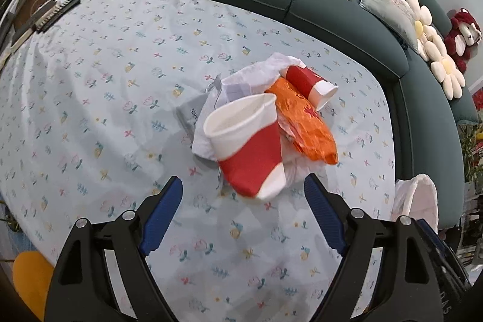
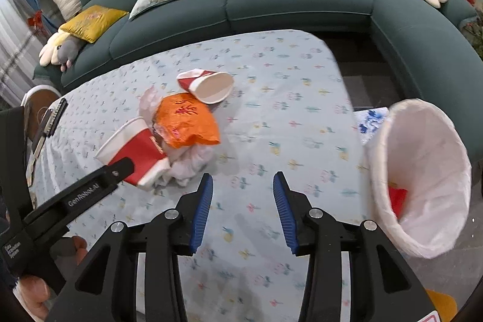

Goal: Collect trash
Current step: 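Grasp the red-and-white paper cup with the left tool while the right tool grasps the orange bag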

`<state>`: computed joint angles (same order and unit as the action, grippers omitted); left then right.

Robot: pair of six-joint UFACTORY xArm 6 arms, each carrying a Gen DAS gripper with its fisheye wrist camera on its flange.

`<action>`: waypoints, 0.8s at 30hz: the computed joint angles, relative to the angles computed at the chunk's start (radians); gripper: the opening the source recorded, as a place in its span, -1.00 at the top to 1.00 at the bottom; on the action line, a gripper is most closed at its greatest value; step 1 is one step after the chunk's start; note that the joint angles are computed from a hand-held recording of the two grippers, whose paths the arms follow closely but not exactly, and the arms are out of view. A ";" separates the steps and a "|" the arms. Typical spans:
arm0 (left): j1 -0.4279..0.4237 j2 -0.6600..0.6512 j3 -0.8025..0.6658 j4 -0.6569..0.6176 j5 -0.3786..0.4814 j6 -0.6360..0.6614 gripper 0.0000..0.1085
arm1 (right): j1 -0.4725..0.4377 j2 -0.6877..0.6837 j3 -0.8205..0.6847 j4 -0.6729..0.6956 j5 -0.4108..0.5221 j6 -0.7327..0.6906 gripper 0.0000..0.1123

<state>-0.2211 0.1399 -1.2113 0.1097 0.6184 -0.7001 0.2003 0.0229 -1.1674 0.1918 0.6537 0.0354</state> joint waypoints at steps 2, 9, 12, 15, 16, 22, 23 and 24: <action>0.007 0.022 -0.018 -0.033 -0.008 0.037 -0.35 | 0.014 0.039 -0.038 0.000 0.006 0.001 0.25; 0.030 0.070 -0.047 -0.155 -0.013 0.143 0.21 | 0.041 0.178 -0.181 0.019 0.031 -0.029 0.24; 0.043 0.076 -0.046 -0.222 -0.016 0.196 0.50 | 0.046 0.244 -0.256 0.034 0.052 -0.038 0.24; 0.045 0.074 -0.036 -0.233 -0.035 0.208 0.50 | 0.055 0.299 -0.315 0.038 0.067 -0.039 0.24; 0.044 0.076 -0.038 -0.226 -0.036 0.210 0.51 | 0.057 0.317 -0.334 0.038 0.076 -0.041 0.24; 0.042 0.079 -0.047 -0.208 -0.044 0.218 0.53 | 0.069 0.398 -0.411 0.039 0.113 -0.038 0.24; 0.043 0.081 -0.049 -0.210 -0.043 0.218 0.53 | 0.070 0.407 -0.418 0.042 0.118 -0.042 0.32; 0.044 0.082 -0.052 -0.212 -0.041 0.218 0.53 | 0.071 0.412 -0.420 0.050 0.121 -0.045 0.38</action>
<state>-0.1775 0.2222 -1.2631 -0.1024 0.5777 -0.4816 0.2712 0.4347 -1.5875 0.2414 0.7748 -0.0100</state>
